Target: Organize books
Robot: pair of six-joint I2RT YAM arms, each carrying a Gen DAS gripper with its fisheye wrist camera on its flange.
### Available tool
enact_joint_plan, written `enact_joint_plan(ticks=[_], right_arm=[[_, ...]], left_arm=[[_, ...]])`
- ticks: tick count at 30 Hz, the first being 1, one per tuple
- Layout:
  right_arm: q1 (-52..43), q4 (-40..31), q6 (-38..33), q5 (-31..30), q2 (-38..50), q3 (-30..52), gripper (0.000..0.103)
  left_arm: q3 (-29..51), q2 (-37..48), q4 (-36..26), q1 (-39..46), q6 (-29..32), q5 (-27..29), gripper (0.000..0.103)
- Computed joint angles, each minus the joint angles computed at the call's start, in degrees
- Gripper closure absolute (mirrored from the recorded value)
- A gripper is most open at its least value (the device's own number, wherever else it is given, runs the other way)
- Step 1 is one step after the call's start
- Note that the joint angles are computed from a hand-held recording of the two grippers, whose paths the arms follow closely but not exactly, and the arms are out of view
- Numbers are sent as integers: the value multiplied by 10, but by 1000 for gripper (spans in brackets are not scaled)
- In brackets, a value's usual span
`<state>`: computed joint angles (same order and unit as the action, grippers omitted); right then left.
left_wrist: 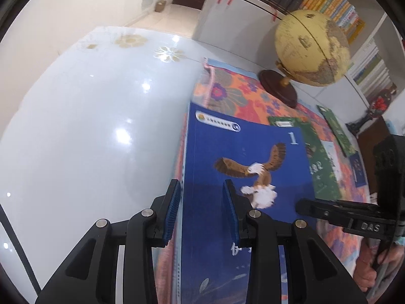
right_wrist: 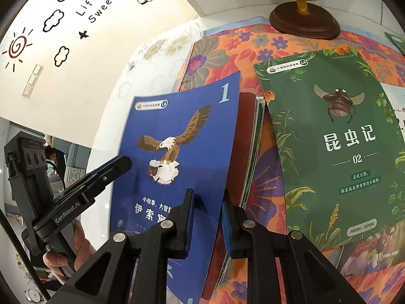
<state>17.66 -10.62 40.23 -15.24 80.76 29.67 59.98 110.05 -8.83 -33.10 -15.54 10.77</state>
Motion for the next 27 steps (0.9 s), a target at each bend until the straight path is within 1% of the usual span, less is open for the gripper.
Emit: enact_joint_plan(ticks=[6,8,11,14,17,20,22,25,27], right_arm=[[4,-10,10,7,-7,2,82],[2,-22,14,20,-17,0,82],[-3,-36,7,37,-39,-2,82],[-13,-53,1,41,-66,-5,82],[-24,-68,-8,38,-100,-14,82],[-51,-83,-21,7,-156,-35,82],[-84,-114,-40,-15,-211,-48,82],[-155,-191,-89,-31,-292,-51,82],[-232,-260,-149,-42,-352,-48,81]], left_arm=[[-5,-3,8,3,2,5,72],[-12,-10,14,4,4,8,70],[-14,-14,15,-1,5,-4,70],[-13,-15,15,-6,4,-13,70],[-15,-20,14,-12,9,-26,70],[-25,-42,14,-12,-1,-36,70],[-37,-67,16,-16,-13,-49,70],[-45,-94,12,-35,-34,-52,70],[-34,-100,2,-64,-47,-58,70]])
